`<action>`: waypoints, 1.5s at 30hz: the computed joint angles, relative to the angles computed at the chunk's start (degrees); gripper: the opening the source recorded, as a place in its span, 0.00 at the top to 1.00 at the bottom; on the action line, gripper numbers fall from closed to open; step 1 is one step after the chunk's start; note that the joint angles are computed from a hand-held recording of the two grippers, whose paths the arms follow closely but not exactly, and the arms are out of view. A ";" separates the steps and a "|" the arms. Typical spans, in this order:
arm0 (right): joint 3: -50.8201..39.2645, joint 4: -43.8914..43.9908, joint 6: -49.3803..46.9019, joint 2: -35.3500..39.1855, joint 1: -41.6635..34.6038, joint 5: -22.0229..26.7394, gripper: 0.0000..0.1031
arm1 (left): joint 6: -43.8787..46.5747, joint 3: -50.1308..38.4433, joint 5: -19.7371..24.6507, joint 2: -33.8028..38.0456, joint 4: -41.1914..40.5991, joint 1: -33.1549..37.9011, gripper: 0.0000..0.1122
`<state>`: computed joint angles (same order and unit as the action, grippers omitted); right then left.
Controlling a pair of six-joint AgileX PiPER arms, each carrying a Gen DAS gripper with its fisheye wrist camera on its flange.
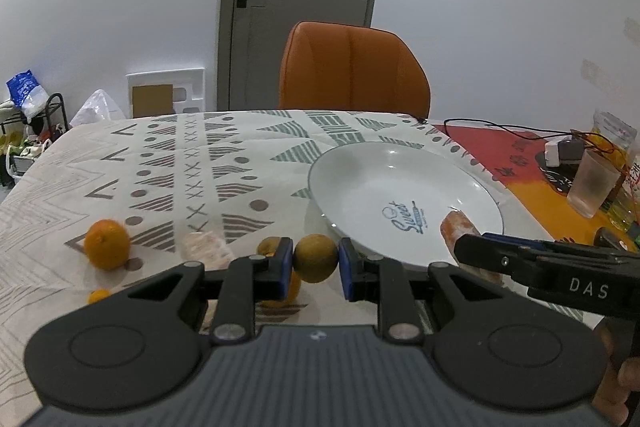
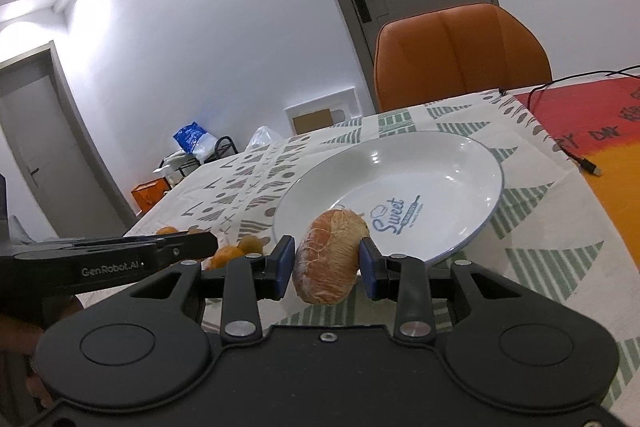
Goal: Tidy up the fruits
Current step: 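Carry both fruits over the white bowl and open both tools to drop them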
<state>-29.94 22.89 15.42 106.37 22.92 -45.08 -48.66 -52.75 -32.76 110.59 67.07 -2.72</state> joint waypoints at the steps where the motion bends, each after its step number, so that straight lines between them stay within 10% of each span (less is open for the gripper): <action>1: -0.01 -0.42 0.20 0.05 -0.40 -0.09 0.68 | 0.08 -0.31 0.22 0.20 -0.22 -0.45 0.80; 39: 2.71 0.64 1.32 -0.07 -5.45 -1.21 0.61 | -5.89 -7.56 5.52 4.09 0.71 -9.96 0.76; 45: 3.31 2.24 1.01 -0.31 -3.47 -2.09 0.47 | -3.32 -5.42 7.24 2.81 -1.92 -8.46 0.53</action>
<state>-26.63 25.13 16.43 106.06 19.45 -47.17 -51.97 -58.17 -25.52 113.40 65.14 -11.18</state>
